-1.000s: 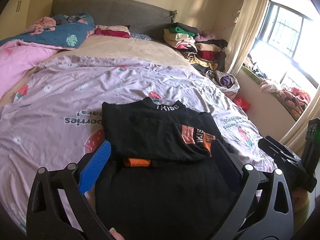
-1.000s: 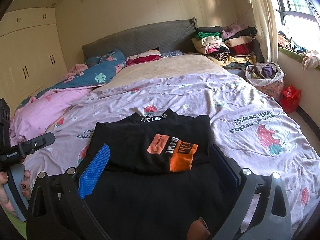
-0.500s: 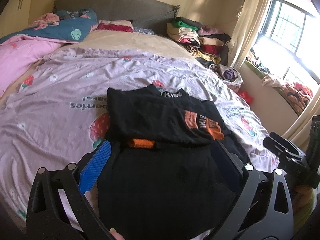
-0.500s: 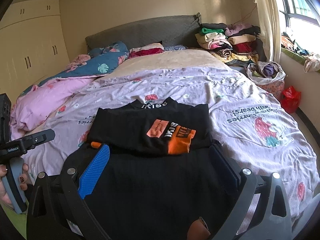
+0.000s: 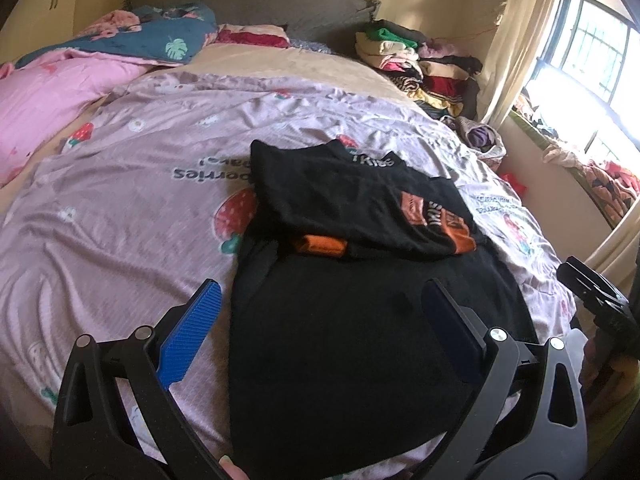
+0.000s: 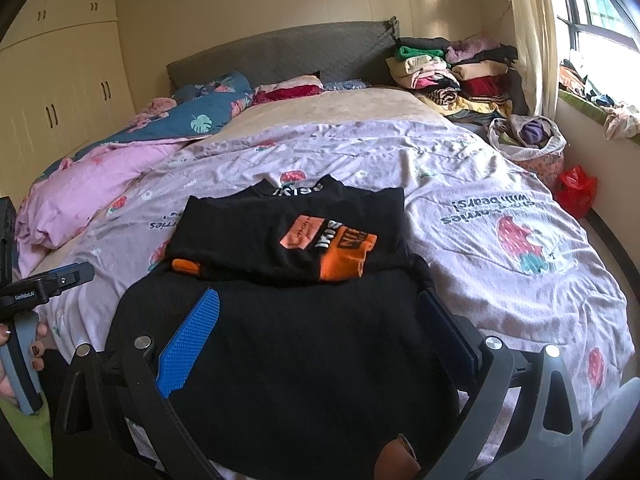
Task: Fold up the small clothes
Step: 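Move both grippers to the hem of the black shirt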
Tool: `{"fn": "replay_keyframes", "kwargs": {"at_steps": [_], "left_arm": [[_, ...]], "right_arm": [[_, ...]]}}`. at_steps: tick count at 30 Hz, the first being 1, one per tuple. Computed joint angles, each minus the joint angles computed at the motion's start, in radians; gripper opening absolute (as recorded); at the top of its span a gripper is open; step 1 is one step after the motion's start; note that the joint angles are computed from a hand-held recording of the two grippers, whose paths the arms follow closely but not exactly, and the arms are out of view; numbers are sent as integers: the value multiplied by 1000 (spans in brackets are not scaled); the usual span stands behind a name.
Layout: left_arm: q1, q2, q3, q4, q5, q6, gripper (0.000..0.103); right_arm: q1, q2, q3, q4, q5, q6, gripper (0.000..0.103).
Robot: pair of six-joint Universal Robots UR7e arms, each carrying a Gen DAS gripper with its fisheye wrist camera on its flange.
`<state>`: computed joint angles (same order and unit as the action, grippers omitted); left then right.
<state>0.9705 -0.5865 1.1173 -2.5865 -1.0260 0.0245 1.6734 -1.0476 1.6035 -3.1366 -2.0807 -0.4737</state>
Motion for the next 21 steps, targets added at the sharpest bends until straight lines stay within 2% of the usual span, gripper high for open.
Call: {"fn": "replay_keyframes", "kwargs": {"at_steps": [21], "left_arm": [[26, -65, 119, 42, 60, -59, 93]], "right_arm": [[-45, -53, 86, 18, -25, 8, 98]]}}
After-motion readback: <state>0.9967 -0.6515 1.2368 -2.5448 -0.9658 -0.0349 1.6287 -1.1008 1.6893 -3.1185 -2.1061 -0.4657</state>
